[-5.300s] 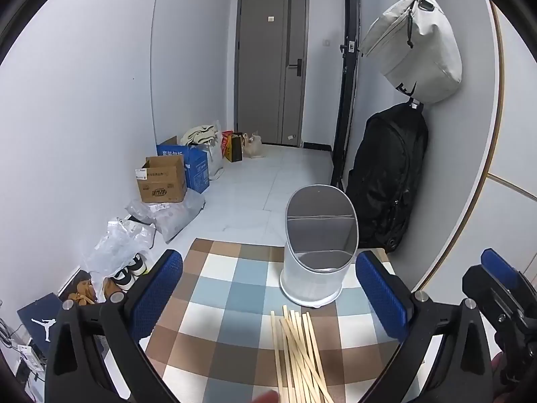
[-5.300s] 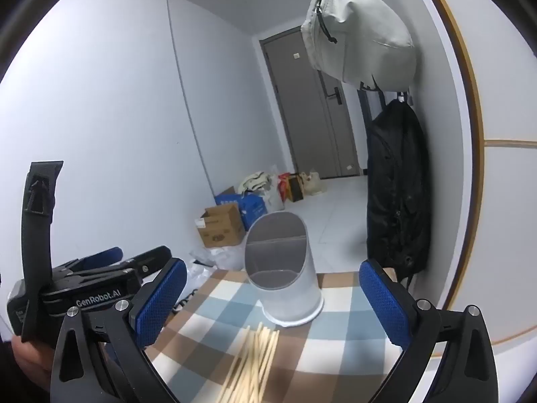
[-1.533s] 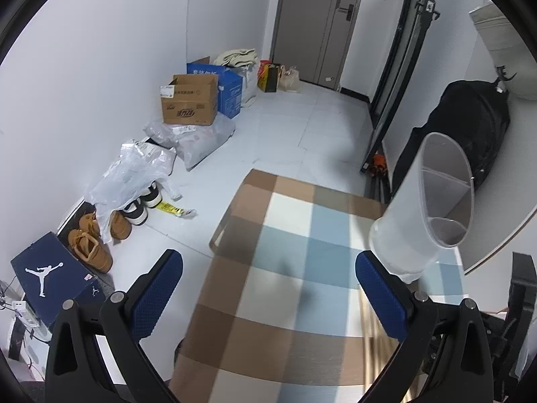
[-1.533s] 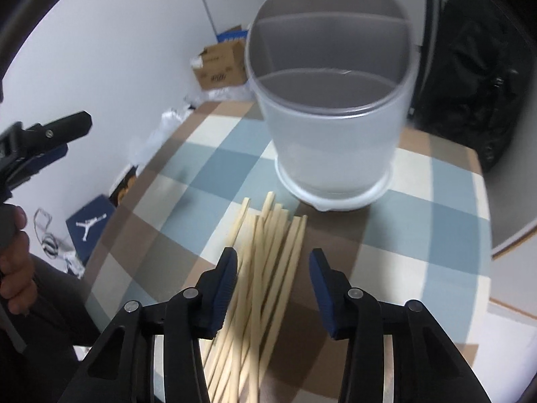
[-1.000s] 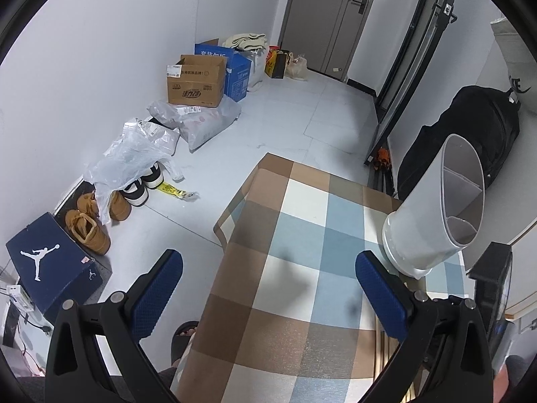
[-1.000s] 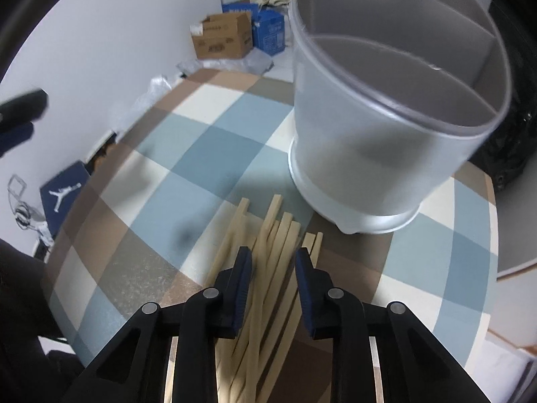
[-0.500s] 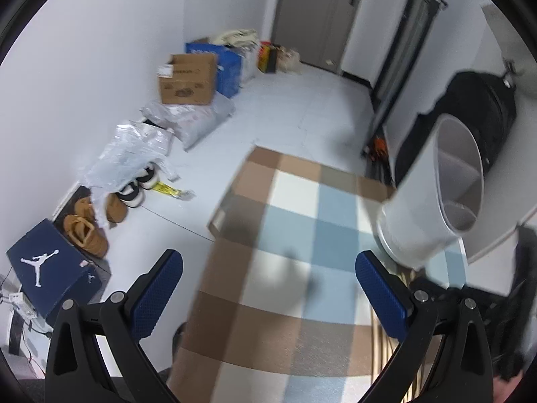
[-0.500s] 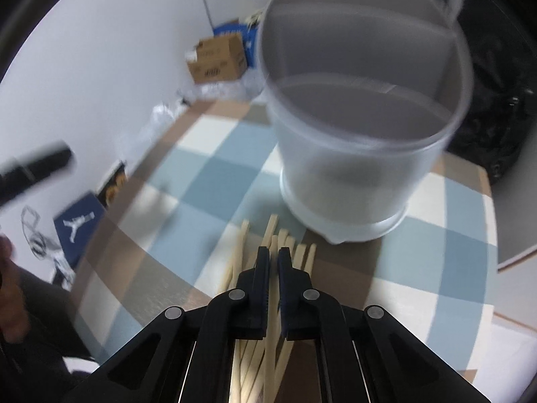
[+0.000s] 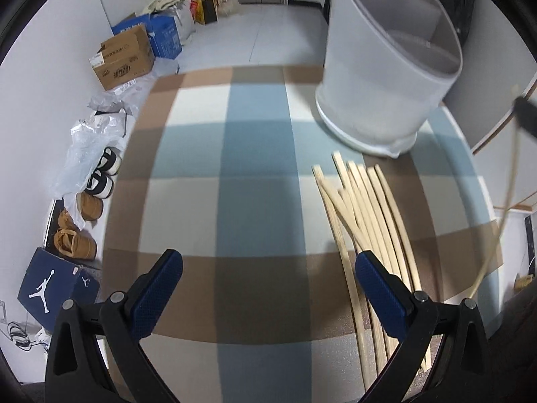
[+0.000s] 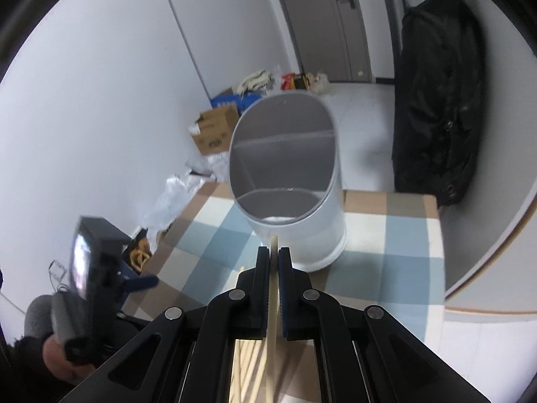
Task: Organize utensils
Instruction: 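Lift the held chopstick with the right tool while the left tool grasps another chopstick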
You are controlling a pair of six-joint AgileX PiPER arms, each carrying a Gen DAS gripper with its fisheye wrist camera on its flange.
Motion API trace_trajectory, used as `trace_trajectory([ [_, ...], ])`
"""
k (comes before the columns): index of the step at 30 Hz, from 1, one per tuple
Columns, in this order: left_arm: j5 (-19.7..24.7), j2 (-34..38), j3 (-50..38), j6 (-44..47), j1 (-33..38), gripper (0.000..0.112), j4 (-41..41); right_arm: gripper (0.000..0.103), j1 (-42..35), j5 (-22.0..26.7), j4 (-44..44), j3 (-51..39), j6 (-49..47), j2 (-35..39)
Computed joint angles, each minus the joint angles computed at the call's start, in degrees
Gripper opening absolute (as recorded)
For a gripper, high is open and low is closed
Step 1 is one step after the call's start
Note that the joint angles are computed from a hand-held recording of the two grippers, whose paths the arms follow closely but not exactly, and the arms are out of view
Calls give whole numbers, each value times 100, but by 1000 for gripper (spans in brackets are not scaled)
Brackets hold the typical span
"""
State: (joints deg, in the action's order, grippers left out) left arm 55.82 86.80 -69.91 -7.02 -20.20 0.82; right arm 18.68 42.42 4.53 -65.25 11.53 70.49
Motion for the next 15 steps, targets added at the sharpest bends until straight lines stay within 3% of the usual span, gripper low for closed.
trace_trajectory([
  [8,184,348,-166,-714,-375,100,500,4,-491,-322,811,248,-702,-287],
  [15,372,656,-528,-688,-324,93,286,4,-817,-365,1479,427,-1301,-582],
])
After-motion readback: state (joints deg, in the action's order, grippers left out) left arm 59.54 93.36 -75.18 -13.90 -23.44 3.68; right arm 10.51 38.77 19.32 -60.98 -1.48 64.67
